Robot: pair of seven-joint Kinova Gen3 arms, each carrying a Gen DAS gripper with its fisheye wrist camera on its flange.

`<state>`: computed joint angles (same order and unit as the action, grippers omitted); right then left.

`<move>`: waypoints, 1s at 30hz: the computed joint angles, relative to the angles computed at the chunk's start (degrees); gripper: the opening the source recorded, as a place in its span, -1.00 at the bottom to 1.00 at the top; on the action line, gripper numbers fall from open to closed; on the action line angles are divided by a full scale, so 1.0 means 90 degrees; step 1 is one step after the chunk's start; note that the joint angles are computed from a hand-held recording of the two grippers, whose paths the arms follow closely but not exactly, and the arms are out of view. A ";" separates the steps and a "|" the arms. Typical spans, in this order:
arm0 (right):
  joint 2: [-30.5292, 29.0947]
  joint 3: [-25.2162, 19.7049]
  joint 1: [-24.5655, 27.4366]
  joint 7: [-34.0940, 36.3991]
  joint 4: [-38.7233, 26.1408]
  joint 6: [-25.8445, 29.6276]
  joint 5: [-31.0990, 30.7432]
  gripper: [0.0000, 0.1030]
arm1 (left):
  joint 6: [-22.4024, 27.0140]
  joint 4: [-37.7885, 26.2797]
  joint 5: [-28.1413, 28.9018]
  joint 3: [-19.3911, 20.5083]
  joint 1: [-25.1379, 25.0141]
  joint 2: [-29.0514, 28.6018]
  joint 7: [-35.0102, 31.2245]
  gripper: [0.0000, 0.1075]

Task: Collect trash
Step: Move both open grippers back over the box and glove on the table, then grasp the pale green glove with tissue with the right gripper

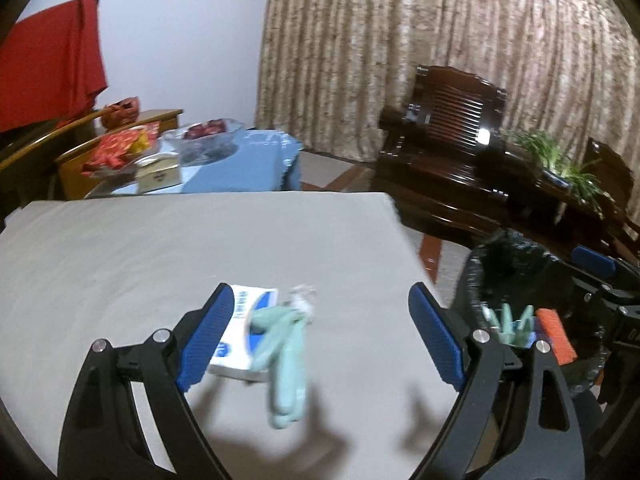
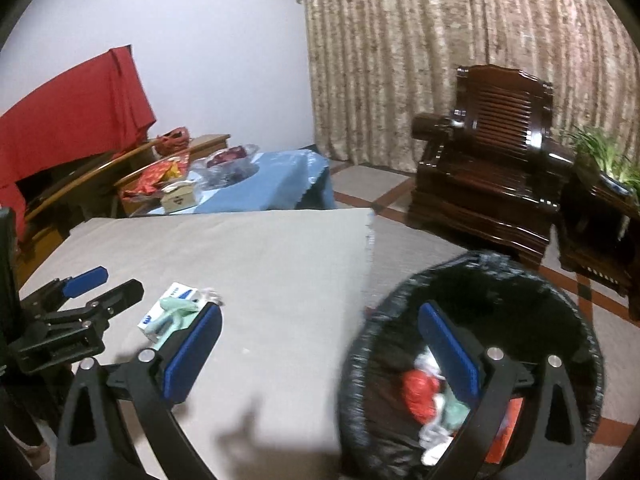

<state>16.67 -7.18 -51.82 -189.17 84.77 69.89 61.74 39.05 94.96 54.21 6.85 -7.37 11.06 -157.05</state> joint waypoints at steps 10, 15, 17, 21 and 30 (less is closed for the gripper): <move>0.0895 0.0387 0.0052 0.0635 -0.0919 -0.0797 -0.0323 0.88 | -0.0216 -0.0257 -0.0287 -0.0108 -0.0448 0.0403 0.0042 0.60; 0.1375 0.0683 0.0008 0.0984 -0.1422 -0.1083 -0.0734 0.88 | -0.0395 -0.0386 -0.0519 -0.0024 -0.0644 0.0624 0.0176 0.60; 0.1607 0.0762 0.0033 0.1208 -0.1697 -0.1156 -0.0991 0.88 | -0.0428 -0.0458 -0.0604 0.0009 -0.0744 0.0728 0.0250 0.60; 0.1974 0.0912 0.0074 0.1543 -0.2102 -0.1380 -0.1456 0.88 | -0.0555 -0.0548 -0.0833 0.0077 -0.0852 0.0877 0.0407 0.60; 0.2583 0.1096 0.0179 0.2748 -0.3054 -0.1510 -0.2553 0.88 | -0.0575 -0.0722 -0.1185 0.0270 -0.1102 0.1099 0.0765 0.60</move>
<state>39.92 2.68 -50.21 -164.43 57.28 56.30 38.76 33.87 88.46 43.54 9.27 -17.28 20.94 -150.17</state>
